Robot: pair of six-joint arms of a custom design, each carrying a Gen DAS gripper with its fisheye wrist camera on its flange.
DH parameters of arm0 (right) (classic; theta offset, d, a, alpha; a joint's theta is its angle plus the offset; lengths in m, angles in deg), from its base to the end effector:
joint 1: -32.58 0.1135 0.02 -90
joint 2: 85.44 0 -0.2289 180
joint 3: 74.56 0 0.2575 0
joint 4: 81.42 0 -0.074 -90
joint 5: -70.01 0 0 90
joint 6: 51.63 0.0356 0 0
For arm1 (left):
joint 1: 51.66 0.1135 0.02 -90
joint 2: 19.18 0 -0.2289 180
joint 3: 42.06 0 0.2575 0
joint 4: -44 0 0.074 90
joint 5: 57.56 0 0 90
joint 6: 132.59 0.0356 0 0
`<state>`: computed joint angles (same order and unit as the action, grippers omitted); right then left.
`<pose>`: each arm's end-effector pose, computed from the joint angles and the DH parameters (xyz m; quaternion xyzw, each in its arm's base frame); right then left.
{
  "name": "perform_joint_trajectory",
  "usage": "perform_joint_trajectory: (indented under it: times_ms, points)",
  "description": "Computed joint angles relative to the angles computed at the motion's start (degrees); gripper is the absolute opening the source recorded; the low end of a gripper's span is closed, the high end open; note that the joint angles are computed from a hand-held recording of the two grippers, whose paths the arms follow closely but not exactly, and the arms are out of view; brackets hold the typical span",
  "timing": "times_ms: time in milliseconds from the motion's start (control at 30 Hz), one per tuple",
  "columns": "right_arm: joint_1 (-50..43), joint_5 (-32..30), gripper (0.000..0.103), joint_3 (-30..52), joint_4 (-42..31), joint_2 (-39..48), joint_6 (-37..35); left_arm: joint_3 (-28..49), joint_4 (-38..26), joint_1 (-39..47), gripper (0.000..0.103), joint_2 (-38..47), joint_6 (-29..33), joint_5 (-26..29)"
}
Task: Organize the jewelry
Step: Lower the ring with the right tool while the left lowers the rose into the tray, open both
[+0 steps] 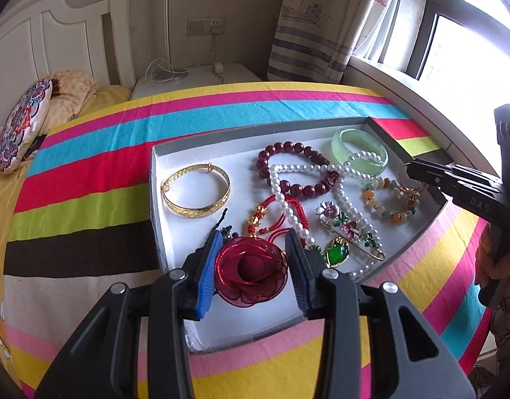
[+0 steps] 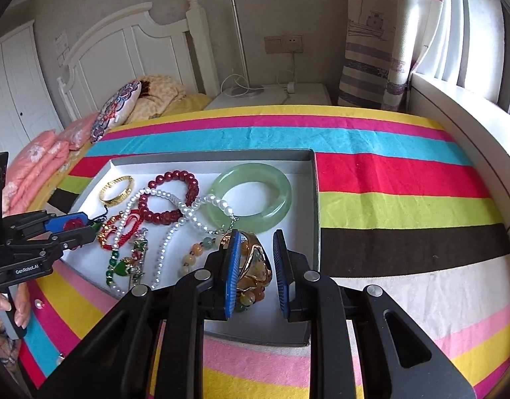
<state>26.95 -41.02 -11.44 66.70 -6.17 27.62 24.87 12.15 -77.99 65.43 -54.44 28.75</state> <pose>0.2963 -0.0164 0.1870 -0.1063 0.9142 0.1185 0.3728 0.2833 -0.1376 0.1799 0.1071 0.9317 -0.0845 0.3366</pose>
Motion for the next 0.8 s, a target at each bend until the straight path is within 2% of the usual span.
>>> perform_joint_trajectory:
  times_ms: [67, 233, 333, 400, 500, 633, 667, 700, 800]
  points:
    - [1.41, 3.47, 0.02, -1.32, 1.71, -0.79, -0.75, -0.62, 0.57, -0.41, 0.039, 0.62, 0.07, -0.84]
    - [1.68, 4.55, 0.02, -2.94, 3.89, -1.92, -0.66, -2.09, 2.08, -1.16, 0.039, 0.65, 0.47, -1.94]
    - [2.51, 6.17, 0.025, -2.21, 2.76, -1.59, -0.89, -2.4, 2.6, -1.46, 0.046, 0.71, 0.68, -1.93]
    - [1.61, 4.2, 0.037, -2.37, 2.21, -2.24, -0.4, -2.84, 3.06, -2.07, 0.06, 0.2, 0.65, -2.65]
    - [-0.81, -1.14, 0.05, -4.49, 1.15, -7.05, -0.12, -3.81, 3.14, -3.3, 0.076, -1.5, 0.37, -4.77]
    - [-5.14, -8.12, 0.056, -7.96, -2.65, -17.39, -0.93, -5.68, 1.68, -4.18, 0.083, -6.41, -0.19, -6.58]
    - [-6.53, -9.97, 0.061, -8.91, -3.85, -20.02, -1.59, -6.44, 1.09, -4.51, 0.087, -8.42, -0.47, -7.34]
    - [-7.66, -11.44, 0.066, -9.85, -5.43, -22.72, -2.47, -7.19, 0.46, -4.93, 0.091, -10.59, -0.72, -8.33]
    - [-11.11, -15.65, 0.073, -13.42, -11.04, -30.27, -7.68, -10.8, -1.85, -6.68, 0.1, -19.33, -2.28, -12.38]
